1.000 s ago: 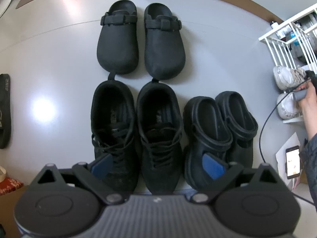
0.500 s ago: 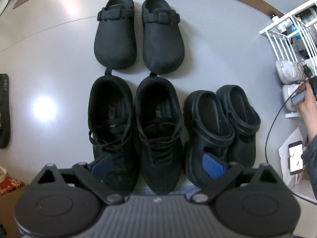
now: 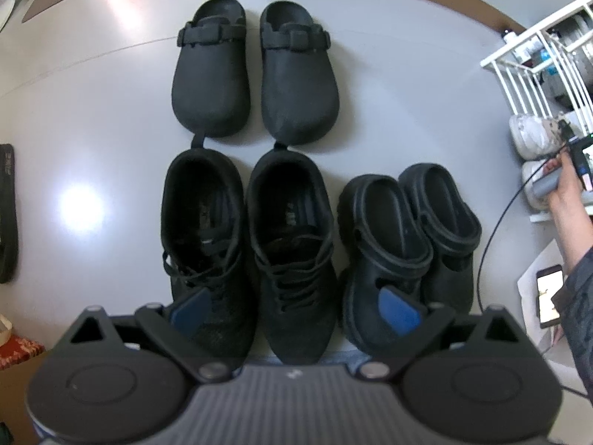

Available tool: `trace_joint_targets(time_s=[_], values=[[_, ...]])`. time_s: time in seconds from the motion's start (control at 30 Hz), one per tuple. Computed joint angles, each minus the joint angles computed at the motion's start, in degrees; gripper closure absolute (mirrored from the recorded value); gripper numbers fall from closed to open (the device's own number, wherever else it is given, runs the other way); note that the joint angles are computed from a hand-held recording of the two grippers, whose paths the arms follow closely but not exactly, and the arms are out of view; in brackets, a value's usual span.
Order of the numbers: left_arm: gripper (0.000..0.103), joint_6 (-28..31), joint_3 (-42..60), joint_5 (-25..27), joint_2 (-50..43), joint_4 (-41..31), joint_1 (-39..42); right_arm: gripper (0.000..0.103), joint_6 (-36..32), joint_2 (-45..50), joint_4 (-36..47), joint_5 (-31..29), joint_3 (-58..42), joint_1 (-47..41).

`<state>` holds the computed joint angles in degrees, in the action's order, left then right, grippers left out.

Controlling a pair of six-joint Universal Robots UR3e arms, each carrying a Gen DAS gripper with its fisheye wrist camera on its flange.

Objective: Organize scattered shoes
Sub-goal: 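Lower the white sneakers onto the rack's bottom shelf with the right gripper, then open the right gripper and withdraw it from the rack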

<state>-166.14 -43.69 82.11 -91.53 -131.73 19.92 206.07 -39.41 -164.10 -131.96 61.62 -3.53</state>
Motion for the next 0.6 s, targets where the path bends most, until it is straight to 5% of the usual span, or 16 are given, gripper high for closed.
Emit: trace_joint_targets(time_s=[0.13,0.3,0.6], values=[[0.004,1.9,4.1,-1.1,-0.5,-1.7,1.1,0.031,3.5,-2.5,4.4,0.8,1.1,0.8],[0.004,4.3,13.9,-4.5,-2.5,-8.3,4.9,0.031,9.4,-7.1,19.6,5.4,-2.7,1.5],[0.004,10.4,36.2,-5.9,-8.8,-22.8,10.4,0.031,8.9,-18.7,40.4,14.9,-5.9,3.1]])
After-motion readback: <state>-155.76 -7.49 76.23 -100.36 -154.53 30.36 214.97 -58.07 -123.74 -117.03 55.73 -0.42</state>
